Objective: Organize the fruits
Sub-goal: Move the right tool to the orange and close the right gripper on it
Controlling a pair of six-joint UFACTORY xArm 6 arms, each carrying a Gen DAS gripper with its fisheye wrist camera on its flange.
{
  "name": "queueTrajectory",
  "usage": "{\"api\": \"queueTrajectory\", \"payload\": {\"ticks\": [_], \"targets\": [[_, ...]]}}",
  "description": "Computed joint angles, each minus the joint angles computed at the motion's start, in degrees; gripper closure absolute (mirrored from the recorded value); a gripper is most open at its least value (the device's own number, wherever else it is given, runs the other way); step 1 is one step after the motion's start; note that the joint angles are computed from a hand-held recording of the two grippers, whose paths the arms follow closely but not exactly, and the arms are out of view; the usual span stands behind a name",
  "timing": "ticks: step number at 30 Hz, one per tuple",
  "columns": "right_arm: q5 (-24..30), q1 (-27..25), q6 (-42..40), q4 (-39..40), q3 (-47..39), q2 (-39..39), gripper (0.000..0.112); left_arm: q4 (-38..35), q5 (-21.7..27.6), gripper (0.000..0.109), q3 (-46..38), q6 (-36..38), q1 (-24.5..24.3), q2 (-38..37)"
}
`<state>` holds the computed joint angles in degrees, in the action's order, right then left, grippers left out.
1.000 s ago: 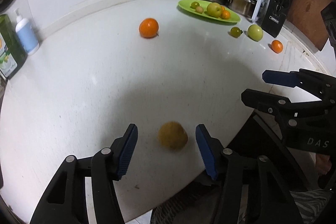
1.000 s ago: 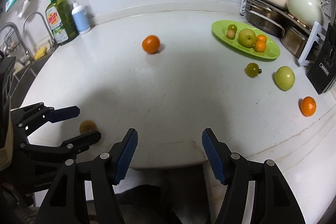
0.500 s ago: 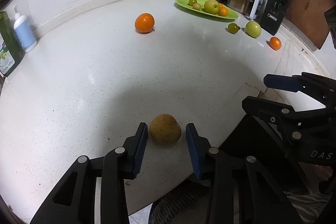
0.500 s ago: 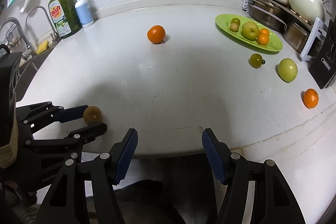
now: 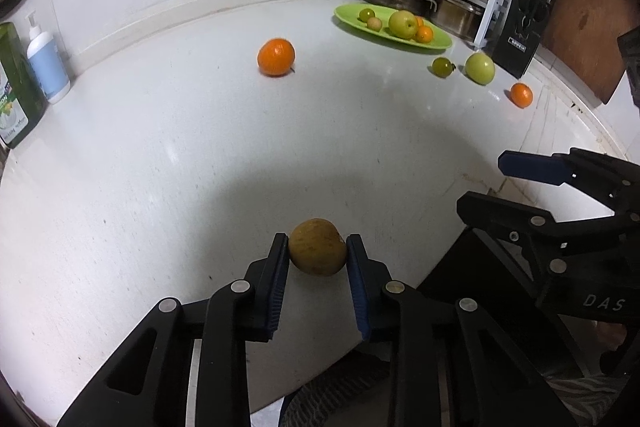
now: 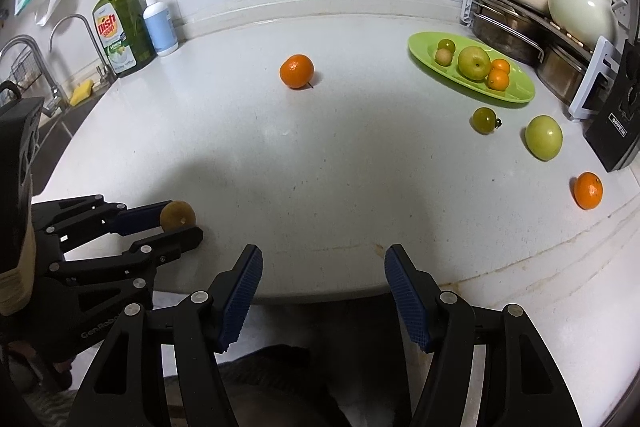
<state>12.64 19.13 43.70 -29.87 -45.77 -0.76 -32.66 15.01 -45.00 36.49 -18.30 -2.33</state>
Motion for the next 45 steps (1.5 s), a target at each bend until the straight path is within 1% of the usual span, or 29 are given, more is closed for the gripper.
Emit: {"api": "queueTrajectory", "payload": {"ticks": [7,13,19,25,28,34,39,45], "targets": [[-0.9,-0.6,-1.1,0.7,-3.8,3.2,0.048,1.8,-0.2,0.079,-3.5,-1.9,1.1,1.8],[-0.9,-1.0,-2.1,0.7,-10.9,8.7,0.048,6.1,0.0,0.079,-8.7,-5.5,2.8,5.9],[-1.0,-1.4,-7.6,4.6,-19.4,15.5,0.048,7.9,0.4,0.079,-14.7,-6.2,4.6,10.5],[1.5,-1.0,-15.1,11.3,-30.2,23.6,0.048,9.7,1.8,0.079,-21.5,-7.7,6.3,15.8],[3.5,-0.9,-18.1,13.9,-36.3,28.0,0.048,10.8,2.7,0.079,-25.0,-8.3,7.0,18.5],[7.0,-0.9,-23.4,19.1,-45.2,34.2,0.048,11.0,4.6,0.079,-31.0,-8.0,8.1,22.9],[11.2,-0.9,-25.5,20.4,-52.8,39.3,0.048,11.2,5.9,0.079,-35.2,-8.0,8.9,26.1],[15.2,-0.9,-26.4,20.6,-59.9,44.1,0.048,11.9,8.0,0.079,-40.1,-9.1,9.5,29.9]]}}
